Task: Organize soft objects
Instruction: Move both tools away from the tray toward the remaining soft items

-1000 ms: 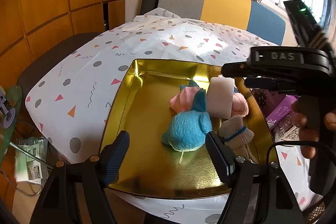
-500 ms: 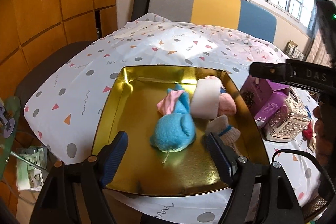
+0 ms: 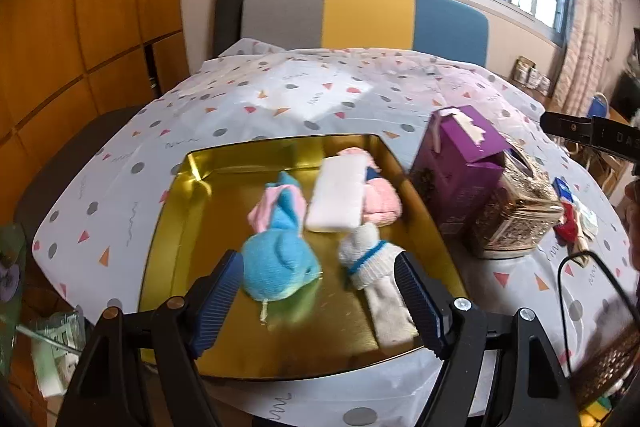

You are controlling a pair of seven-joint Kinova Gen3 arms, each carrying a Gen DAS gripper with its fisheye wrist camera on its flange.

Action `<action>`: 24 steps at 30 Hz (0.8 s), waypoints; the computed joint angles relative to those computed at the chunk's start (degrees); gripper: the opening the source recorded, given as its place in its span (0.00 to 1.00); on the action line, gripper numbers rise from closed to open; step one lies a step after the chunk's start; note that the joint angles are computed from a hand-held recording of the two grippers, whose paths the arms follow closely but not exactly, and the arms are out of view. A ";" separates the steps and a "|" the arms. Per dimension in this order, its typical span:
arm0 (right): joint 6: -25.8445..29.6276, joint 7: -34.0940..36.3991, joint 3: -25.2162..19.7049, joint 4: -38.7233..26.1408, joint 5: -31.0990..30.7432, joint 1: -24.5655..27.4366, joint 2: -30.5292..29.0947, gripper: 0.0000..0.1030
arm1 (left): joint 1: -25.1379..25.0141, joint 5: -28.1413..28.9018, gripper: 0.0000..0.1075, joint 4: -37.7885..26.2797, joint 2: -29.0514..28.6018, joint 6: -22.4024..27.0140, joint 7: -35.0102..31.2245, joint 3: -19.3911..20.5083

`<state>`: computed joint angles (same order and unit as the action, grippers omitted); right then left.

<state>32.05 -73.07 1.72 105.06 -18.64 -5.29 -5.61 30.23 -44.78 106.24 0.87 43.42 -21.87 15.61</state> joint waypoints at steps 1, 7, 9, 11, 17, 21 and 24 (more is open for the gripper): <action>0.08 -0.14 0.70 0.19 0.24 0.71 -0.22 0.65 | 0.13 0.03 0.73 -0.26 0.20 0.00 -0.32 0.14; -0.12 -1.92 3.16 1.12 2.60 4.55 -0.67 0.65 | 1.89 0.47 0.73 -2.38 1.88 -0.09 -3.13 0.31; -0.31 -2.71 3.87 1.42 3.56 5.99 -0.70 0.65 | 2.67 0.33 0.73 -2.97 2.39 -0.02 -3.68 0.15; -0.41 -3.01 4.64 1.62 3.86 7.21 -0.65 0.65 | 3.55 0.45 0.73 -3.92 2.98 0.19 -4.57 0.04; -1.74 -4.30 7.25 2.23 4.11 11.51 -0.19 0.65 | 5.97 0.82 0.73 -6.68 4.64 -0.18 -8.32 -0.45; -4.16 -8.36 8.18 2.23 5.84 15.19 1.93 0.65 | 7.54 0.95 0.73 -8.37 5.51 -0.63 -10.35 -1.00; -6.65 -13.07 8.40 2.49 8.85 17.91 3.81 0.65 | 8.83 0.78 0.73 -10.29 6.54 -0.91 -12.08 -1.22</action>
<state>25.40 -86.14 10.12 107.55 -9.79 12.62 -1.79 39.07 -44.00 95.95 7.41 42.51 -33.96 14.38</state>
